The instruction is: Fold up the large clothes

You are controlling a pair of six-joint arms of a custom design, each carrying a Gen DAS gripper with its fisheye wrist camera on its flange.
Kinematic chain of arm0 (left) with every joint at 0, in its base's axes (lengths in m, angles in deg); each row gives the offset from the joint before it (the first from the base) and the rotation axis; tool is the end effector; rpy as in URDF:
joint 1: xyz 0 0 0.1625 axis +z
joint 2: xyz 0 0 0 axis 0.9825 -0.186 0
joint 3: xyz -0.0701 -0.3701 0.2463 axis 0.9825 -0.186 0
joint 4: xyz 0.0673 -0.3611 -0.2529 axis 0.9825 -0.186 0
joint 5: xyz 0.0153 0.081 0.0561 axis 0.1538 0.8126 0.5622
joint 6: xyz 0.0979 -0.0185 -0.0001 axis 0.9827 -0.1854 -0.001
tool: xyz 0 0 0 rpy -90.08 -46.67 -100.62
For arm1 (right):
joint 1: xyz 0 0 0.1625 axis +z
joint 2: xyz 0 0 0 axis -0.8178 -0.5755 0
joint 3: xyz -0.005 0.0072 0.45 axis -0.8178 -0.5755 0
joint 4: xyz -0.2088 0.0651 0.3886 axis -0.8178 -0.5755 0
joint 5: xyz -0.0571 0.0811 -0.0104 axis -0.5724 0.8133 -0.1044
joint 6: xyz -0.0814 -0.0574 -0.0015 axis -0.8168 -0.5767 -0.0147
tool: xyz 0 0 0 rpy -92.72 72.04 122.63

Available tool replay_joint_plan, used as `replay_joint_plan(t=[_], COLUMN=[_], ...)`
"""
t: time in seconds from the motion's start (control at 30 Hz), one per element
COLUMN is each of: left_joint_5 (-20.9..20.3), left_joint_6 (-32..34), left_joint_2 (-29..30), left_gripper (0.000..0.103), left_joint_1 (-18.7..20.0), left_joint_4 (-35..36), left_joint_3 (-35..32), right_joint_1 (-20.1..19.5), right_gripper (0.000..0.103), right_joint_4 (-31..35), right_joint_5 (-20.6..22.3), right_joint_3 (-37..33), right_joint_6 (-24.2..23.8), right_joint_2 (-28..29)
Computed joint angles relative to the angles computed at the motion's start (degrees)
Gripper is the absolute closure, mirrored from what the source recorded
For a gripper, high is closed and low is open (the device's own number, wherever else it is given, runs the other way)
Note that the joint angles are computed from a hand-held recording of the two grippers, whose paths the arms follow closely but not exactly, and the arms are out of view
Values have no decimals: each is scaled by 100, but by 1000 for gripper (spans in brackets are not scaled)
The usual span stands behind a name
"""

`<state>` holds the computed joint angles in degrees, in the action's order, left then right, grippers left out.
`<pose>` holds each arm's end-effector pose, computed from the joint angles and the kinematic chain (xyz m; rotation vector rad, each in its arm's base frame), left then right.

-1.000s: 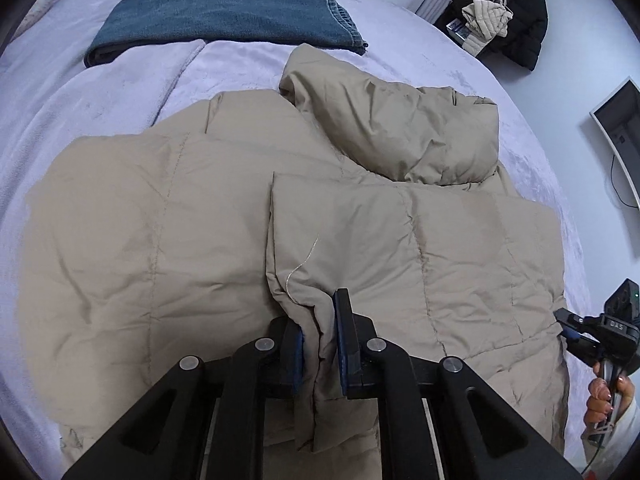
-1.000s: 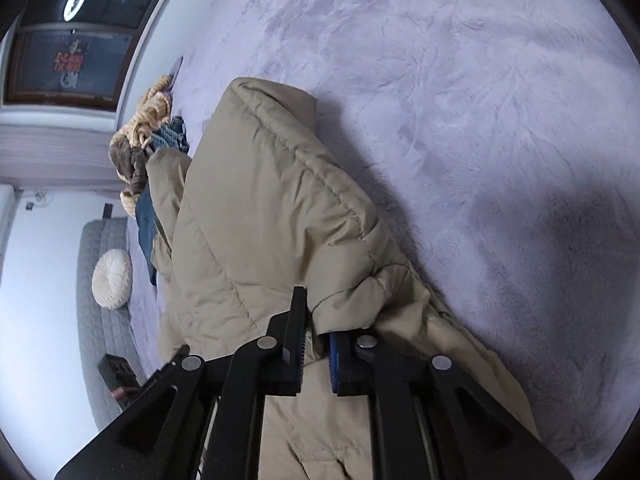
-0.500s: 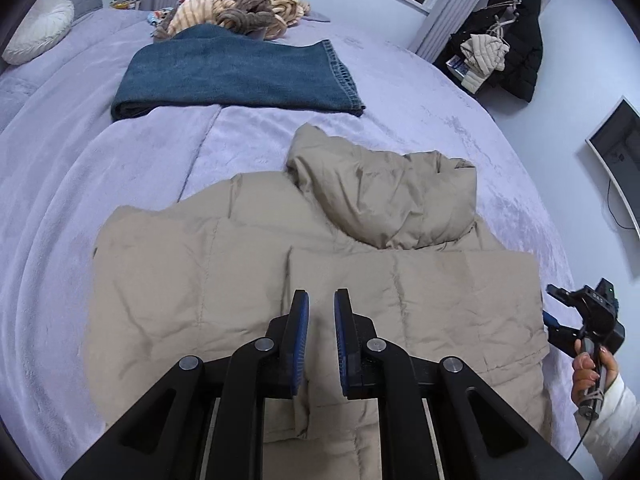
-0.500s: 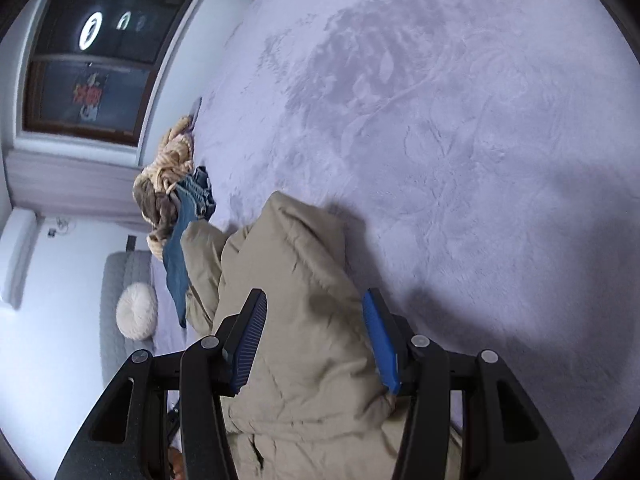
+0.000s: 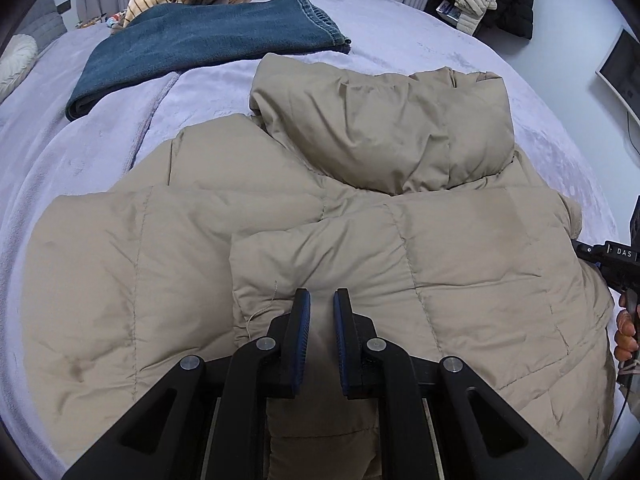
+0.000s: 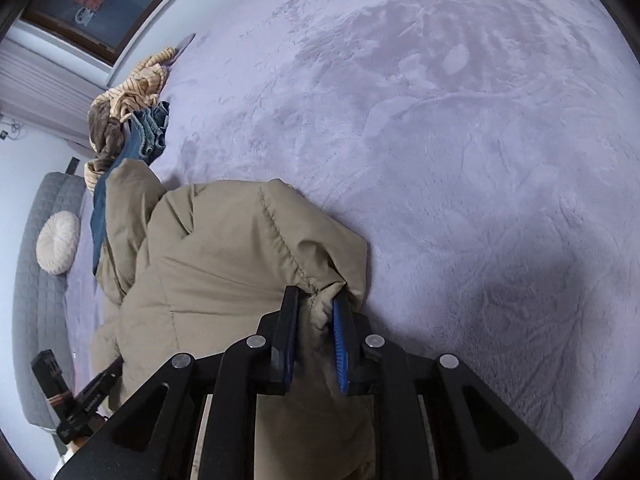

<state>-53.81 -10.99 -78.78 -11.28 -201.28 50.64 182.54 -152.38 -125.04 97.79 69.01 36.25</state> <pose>0.0395 -0.4151 0.4669 0.3335 2.5115 -0.5021 0.3934 -0.3870 0.0680 -0.2684 -2.6872 0.7970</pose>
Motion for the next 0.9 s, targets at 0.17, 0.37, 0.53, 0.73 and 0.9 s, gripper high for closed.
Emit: replay_joint_plan(t=[0.17, 0.37, 0.53, 0.73, 0.9], left_joint_5=[279, 604, 859, 772, 715], left_joint_6=[-329, -1034, -1744, -2765, -3704], left_joint_2=[-166, -496, -712, -906, -1023], left_gripper=[89, 89, 89, 89, 88], left_joint_1=[-266, -597, -864, -1284, -1843], left_joint_4=[341, 1138, 1954, 3135, 4284], left_joint_3=[-23, -72, -133, -362, -569], right_joint_1=[425, 919, 1241, 1458, 1593], right_gripper=[78, 72, 71, 70, 57], right_joint_4=[980, 2208, 3020, 3263, 3275], right_joint_5=[-695, -974, -1068, -642, -173], right_joint_3=[-243, -330, -346, -296, -267], right_joint_6=[320, 749, 1310, 1818, 2126], right_joint_2=[-31, -269, -397, -638, -779])
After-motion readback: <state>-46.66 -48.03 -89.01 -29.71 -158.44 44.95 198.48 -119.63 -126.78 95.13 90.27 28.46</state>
